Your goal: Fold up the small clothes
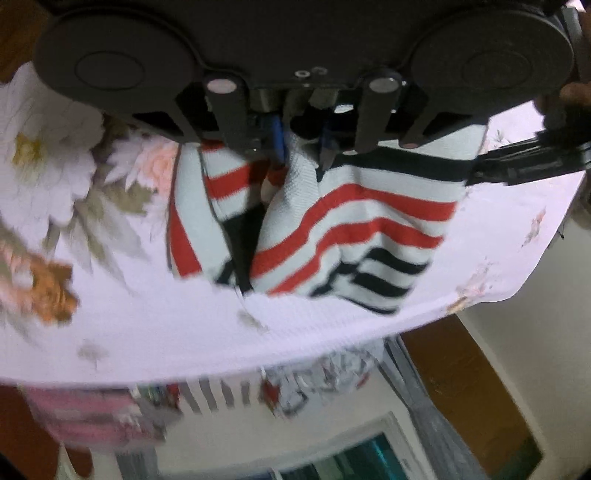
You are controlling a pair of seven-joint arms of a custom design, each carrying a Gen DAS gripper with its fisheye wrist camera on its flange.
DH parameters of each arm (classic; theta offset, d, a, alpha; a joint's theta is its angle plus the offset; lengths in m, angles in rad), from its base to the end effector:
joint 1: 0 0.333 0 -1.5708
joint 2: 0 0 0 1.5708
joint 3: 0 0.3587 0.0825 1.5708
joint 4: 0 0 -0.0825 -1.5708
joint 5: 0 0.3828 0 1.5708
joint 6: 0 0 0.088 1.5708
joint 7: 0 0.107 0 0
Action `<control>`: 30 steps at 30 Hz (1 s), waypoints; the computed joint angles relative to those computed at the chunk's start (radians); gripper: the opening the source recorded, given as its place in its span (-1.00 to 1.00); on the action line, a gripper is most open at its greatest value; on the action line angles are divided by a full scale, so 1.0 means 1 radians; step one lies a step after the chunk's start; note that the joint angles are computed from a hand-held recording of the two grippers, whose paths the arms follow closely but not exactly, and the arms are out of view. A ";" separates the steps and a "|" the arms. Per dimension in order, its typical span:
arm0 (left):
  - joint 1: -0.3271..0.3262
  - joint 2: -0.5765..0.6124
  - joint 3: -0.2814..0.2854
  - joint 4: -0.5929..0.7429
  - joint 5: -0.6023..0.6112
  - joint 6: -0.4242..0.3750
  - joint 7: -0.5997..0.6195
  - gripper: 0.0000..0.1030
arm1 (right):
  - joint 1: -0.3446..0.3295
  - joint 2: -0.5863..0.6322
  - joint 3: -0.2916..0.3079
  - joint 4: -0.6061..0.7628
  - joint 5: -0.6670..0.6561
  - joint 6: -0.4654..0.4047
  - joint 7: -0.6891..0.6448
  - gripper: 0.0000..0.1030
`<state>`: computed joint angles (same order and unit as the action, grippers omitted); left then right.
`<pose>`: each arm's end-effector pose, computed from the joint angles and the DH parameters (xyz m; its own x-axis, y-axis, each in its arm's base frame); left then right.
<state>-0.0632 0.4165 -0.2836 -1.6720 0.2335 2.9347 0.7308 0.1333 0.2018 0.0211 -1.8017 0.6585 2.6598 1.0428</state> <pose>0.6930 -0.2264 0.5147 0.1368 -0.8539 0.5021 -0.6872 -0.4469 -0.5727 0.6623 0.0843 0.5458 0.2832 -0.9228 -0.2613 -0.7488 -0.0426 -0.6614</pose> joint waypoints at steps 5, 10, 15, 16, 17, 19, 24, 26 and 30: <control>-0.041 0.008 0.024 0.050 0.056 -0.032 0.022 -0.21 | -0.028 -0.087 0.026 -0.076 0.189 0.086 -0.190 -0.68; -0.160 0.103 0.079 0.303 0.178 -0.391 0.133 -0.21 | -0.028 -0.032 -0.039 -0.095 0.201 0.019 -0.114 -0.69; -0.220 0.130 0.118 0.382 0.255 -0.489 0.188 -0.21 | -0.065 -0.034 -0.005 -0.101 0.278 0.027 -0.147 -0.69; -0.215 0.131 0.113 0.386 0.243 -0.494 0.194 -0.21 | -0.068 -0.033 -0.003 -0.102 0.292 0.023 -0.153 -0.69; -0.210 0.134 0.108 0.395 0.228 -0.501 0.201 -0.21 | -0.074 -0.032 -0.003 -0.098 0.309 0.008 -0.156 -0.69; -0.193 0.129 0.095 0.396 0.194 -0.482 0.215 -0.21 | -0.083 -0.024 -0.008 -0.081 0.311 -0.028 -0.150 -0.67; -0.149 0.139 0.093 0.376 0.147 -0.297 0.169 -0.20 | -0.091 0.024 -0.009 0.009 0.338 -0.001 -0.146 -0.19; -0.133 0.193 0.069 0.451 0.111 -0.327 0.213 -0.20 | -0.102 0.089 -0.014 0.097 0.314 -0.035 -0.058 -0.20; -0.136 0.272 0.050 0.567 0.068 -0.376 0.300 -0.20 | -0.146 0.215 0.000 0.267 0.285 -0.168 0.092 -0.26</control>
